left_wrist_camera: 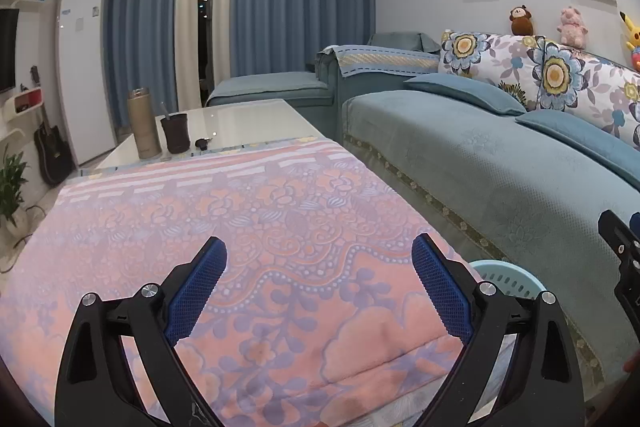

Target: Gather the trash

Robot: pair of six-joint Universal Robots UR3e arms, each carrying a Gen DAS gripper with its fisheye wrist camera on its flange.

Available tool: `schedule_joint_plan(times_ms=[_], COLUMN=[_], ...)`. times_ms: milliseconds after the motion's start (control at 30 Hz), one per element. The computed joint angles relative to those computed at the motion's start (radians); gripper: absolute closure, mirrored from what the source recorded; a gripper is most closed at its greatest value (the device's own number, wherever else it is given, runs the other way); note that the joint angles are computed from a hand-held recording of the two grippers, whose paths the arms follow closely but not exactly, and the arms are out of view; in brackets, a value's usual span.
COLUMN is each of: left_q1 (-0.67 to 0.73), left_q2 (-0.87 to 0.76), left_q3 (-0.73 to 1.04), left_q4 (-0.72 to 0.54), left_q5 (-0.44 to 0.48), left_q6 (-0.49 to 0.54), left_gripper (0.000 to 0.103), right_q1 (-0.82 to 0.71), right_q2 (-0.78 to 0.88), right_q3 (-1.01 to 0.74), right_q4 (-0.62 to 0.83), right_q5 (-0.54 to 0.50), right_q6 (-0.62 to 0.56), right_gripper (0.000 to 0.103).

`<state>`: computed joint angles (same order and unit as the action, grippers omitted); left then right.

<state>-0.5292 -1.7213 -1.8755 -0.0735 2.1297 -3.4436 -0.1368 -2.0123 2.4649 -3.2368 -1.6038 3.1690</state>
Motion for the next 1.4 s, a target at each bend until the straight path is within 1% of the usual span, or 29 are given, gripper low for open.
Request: schedule_joint_plan(times_ms=[67, 233, 400, 633, 700, 800, 1400], left_q1=[0.002, 0.01, 0.014, 0.005, 0.017, 0.017, 0.035], left_q2=[0.001, 0.001, 0.003, -0.018, -0.018, -0.02, -0.017], left_q3=[-0.004, -0.009, -0.011, -0.005, -0.003, -0.001, -0.013], left_q4=[0.006, 0.013, 0.008, 0.014, 0.008, 0.007, 0.014], left_q5=[-0.001, -0.027, -0.043, -0.035, -0.054, -0.056, -0.095], left_q6=[-0.004, -0.008, -0.014, -0.013, -0.012, -0.01, -0.003], left_gripper=[0.012, 0.012, 0.012, 0.012, 0.012, 0.012, 0.012], right_q1=[0.035, 0.024, 0.002, -0.056, -0.079, -0.092, -0.07], right_q2=[0.021, 0.015, 0.0, -0.016, -0.027, -0.029, 0.028], right_q3=[-0.005, 0.003, 0.015, 0.037, 0.043, 0.047, 0.047], right_q4=[-0.013, -0.013, -0.006, 0.008, 0.016, 0.016, -0.018], right_q5=[-0.035, -0.027, -0.007, 0.051, 0.073, 0.082, 0.069], right_q6=[0.012, 0.009, 0.005, -0.005, -0.008, -0.01, -0.006], right_gripper=[0.047, 0.047, 0.047, 0.047, 0.047, 0.047, 0.047])
